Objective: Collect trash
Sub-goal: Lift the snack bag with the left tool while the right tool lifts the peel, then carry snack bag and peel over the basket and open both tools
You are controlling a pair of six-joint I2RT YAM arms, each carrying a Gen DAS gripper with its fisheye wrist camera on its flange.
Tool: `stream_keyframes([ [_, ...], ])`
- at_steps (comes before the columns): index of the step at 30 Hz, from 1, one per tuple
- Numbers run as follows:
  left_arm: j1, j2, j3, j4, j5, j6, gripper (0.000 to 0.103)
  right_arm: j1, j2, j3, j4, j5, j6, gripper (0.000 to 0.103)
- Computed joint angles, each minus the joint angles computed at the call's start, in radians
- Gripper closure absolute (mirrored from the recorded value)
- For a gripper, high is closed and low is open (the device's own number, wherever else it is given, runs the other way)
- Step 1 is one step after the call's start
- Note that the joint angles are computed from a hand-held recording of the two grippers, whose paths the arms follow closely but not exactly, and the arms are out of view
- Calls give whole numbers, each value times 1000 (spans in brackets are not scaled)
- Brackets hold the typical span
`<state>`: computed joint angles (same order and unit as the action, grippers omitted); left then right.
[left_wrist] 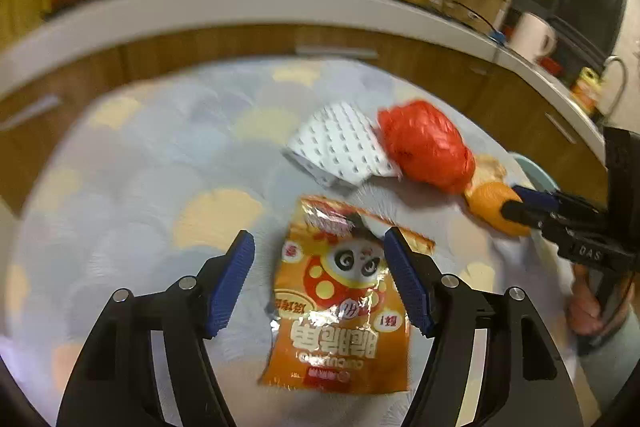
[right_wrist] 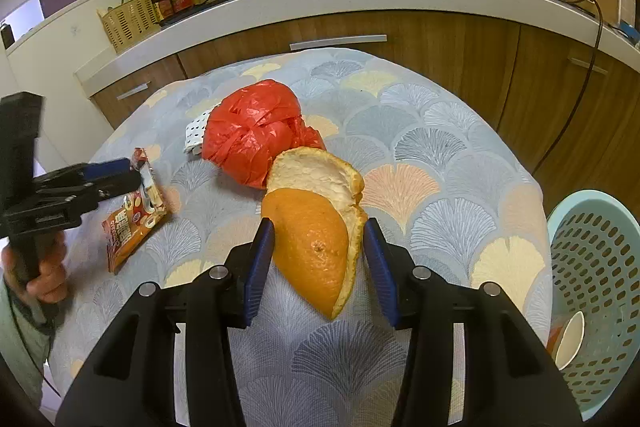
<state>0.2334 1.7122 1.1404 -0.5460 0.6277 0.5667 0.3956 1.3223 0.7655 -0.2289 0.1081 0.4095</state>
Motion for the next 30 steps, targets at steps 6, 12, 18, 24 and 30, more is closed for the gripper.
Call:
stream_keyframes([
  [6, -58, -10, -24, 35, -70, 11, 48, 17, 2, 5, -6, 30, 4, 61],
  [12, -80, -88, -103, 70, -101, -18, 92, 99, -14, 4, -24, 182, 9, 75],
  [18, -56, -223, -192, 63, -35, -35, 102, 135, -105, -39, -61, 245, 37, 77],
  [24, -74, -325, -225, 33, 42, -83, 102, 158, -238, -80, -125, 286, 70, 78],
  [30, -187, -421, -265, 45, 65, -162, 102, 165, -426, -130, -225, 348, 92, 78],
])
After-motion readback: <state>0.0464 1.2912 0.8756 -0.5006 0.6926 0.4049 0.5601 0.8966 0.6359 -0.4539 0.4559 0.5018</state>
